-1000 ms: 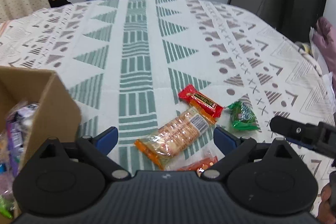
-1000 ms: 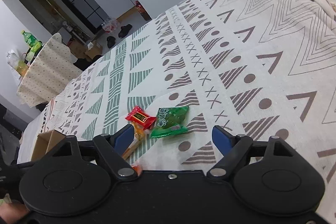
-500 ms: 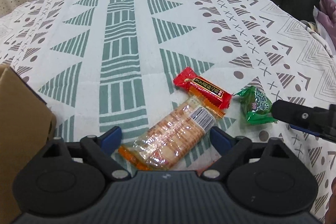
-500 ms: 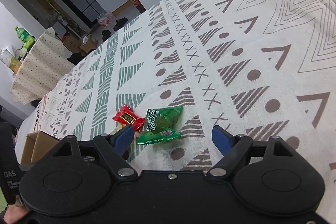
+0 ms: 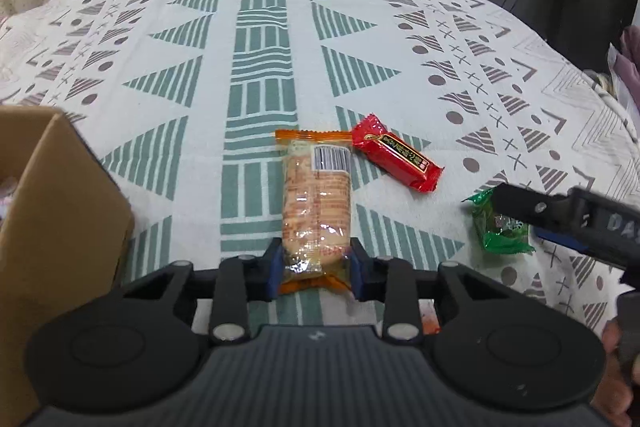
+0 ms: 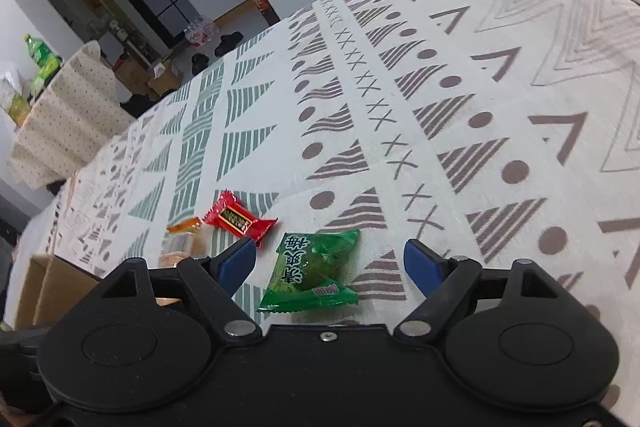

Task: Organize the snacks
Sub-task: 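Grasp the clear cracker pack with the left tool while the right tool grasps the green packet, then carry both packets over the box and open both tools to drop them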

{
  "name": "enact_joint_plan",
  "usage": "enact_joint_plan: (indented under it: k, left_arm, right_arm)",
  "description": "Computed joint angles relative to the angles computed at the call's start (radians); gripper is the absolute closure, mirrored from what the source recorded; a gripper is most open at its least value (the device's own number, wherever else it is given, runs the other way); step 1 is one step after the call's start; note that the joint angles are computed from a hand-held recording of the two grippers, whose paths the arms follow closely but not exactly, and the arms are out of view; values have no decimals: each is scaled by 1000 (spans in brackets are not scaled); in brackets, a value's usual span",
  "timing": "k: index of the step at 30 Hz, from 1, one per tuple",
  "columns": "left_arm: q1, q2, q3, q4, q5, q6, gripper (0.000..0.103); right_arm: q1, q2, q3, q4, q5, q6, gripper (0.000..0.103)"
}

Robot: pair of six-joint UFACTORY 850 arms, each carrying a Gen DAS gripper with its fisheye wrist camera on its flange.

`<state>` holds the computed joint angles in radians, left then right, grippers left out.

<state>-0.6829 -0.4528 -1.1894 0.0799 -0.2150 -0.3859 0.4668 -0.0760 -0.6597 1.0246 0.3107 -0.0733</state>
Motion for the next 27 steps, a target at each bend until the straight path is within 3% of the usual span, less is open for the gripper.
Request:
enact_joint_plan:
  k: [2, 5, 7, 8, 11, 18, 27]
  left_arm:
    - [2, 11, 11, 17, -1, -37, 72]
    - [3, 32, 30, 56, -3, -108, 72]
    - [4, 48, 43, 91, -2, -162, 72]
    - [3, 56, 50, 123, -2, -194, 72]
    - [4, 78, 66, 156, -4, -235, 72]
    - [-7, 146, 109, 370, -5, -458, 72]
    - [-19, 250, 165, 569, -23, -694, 72]
  right_arm:
    - [1, -11, -12, 25, -3, -41, 22]
    - [0, -28, -30, 76, -7, -95, 31]
    - [2, -38, -40, 108, -5, -134, 44]
    - [5, -38, -42, 115, -7, -150, 60]
    - [18, -21, -36, 161, -9, -189, 71]
    - [53, 55, 0, 223, 9, -222, 74]
    - [131, 152, 22, 283, 99, -249, 75]
